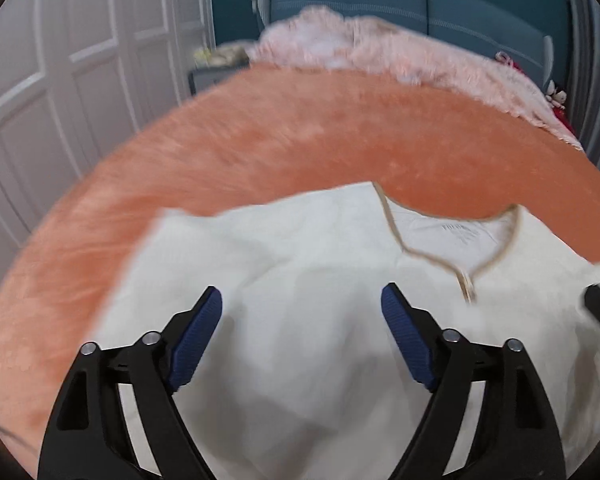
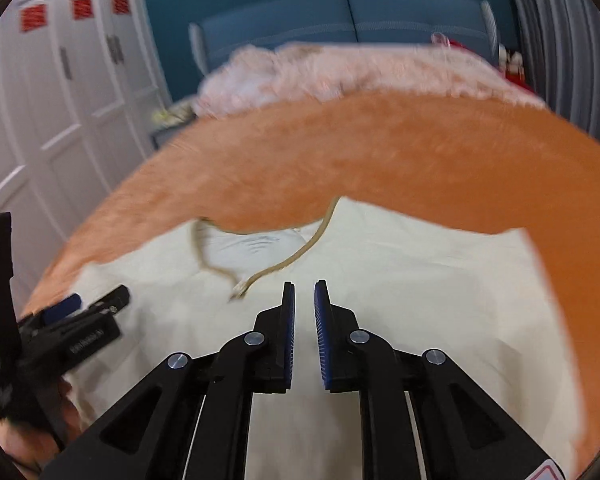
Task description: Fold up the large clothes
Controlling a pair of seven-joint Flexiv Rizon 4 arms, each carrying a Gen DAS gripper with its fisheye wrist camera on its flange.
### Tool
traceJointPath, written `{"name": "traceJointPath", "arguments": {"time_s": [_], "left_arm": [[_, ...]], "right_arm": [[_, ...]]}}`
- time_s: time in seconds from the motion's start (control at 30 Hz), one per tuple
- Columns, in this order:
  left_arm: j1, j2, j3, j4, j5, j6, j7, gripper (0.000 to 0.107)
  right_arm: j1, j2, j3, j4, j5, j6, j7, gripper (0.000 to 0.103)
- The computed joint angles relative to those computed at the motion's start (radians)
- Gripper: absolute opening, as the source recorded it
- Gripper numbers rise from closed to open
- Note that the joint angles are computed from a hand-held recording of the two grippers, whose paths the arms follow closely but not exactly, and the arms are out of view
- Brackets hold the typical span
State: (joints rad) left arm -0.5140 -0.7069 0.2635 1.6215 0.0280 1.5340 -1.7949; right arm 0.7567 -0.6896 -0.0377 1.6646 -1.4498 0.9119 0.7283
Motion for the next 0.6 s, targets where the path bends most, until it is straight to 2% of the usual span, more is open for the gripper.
{"name": "traceJointPath", "arguments": {"time_s": [0.03, 0.07, 0.1, 0.13, 0.17, 0.2, 0.27, 0.33, 0.4, 0.47, 0.53, 0.57, 0.6], "left_arm": [[0.021, 0.07, -0.016, 0.081, 0.065, 0.032, -0.042, 0.082], [0.044, 0.124, -0.043, 0.163, 0.065, 0.077, -0.025, 0.085], [0.052, 0.194, -0.037, 0.244, 0.128, 0.101, -0.073, 0.087], [0.051, 0.253, -0.03, 0.326, 0.126, 0.126, -0.056, 0.09], [0.031, 0.323, 0.009, 0.407, 0.18, 0.144, -0.104, 0.091], [0.022, 0.372, 0.021, 0.468, 0.17, 0.148, -0.087, 0.091], [-0.059, 0.465, 0.107, 0.599, 0.101, 0.163, -0.026, 0.091], [-0.189, 0.555, 0.261, 0.69, 0.139, 0.13, -0.059, 0.093], [-0.255, 0.655, 0.356, 0.744, 0.236, 0.024, -0.121, 0.094], [-0.223, 0.745, 0.352, 0.819, 0.226, -0.04, -0.104, 0.096], [-0.174, 0.789, 0.344, 0.848, 0.289, -0.081, -0.153, 0.097], [-0.16, 0.792, 0.345, 0.865, 0.269, -0.087, -0.144, 0.098], [-0.172, 0.779, 0.359, 0.887, 0.183, -0.075, -0.079, 0.098]], "right_arm": [[0.016, 0.035, 0.005, 0.04, -0.03, -0.008, 0.031, 0.016], [0.036, 0.088, 0.023, 0.101, -0.07, -0.025, 0.078, 0.025], [0.053, 0.123, 0.05, 0.143, -0.087, -0.054, 0.108, 0.03], [0.075, 0.154, 0.083, 0.18, -0.091, -0.096, 0.132, 0.037], [0.097, 0.177, 0.116, 0.208, -0.085, -0.136, 0.144, 0.041], [0.117, 0.191, 0.146, 0.224, -0.063, -0.176, 0.138, 0.042], [0.178, 0.21, 0.207, 0.247, 0.008, -0.274, 0.128, 0.044], [0.234, 0.226, 0.251, 0.266, 0.074, -0.353, 0.144, 0.049], [0.273, 0.242, 0.281, 0.286, 0.124, -0.402, 0.181, 0.056], [0.319, 0.251, 0.315, 0.3, 0.202, -0.47, 0.215, 0.064], [0.351, 0.258, 0.336, 0.313, 0.275, -0.532, 0.234, 0.069], [0.362, 0.259, 0.349, 0.319, 0.327, -0.56, 0.243, 0.07], [0.365, 0.262, 0.357, 0.331, 0.362, -0.569, 0.254, 0.07]]}}
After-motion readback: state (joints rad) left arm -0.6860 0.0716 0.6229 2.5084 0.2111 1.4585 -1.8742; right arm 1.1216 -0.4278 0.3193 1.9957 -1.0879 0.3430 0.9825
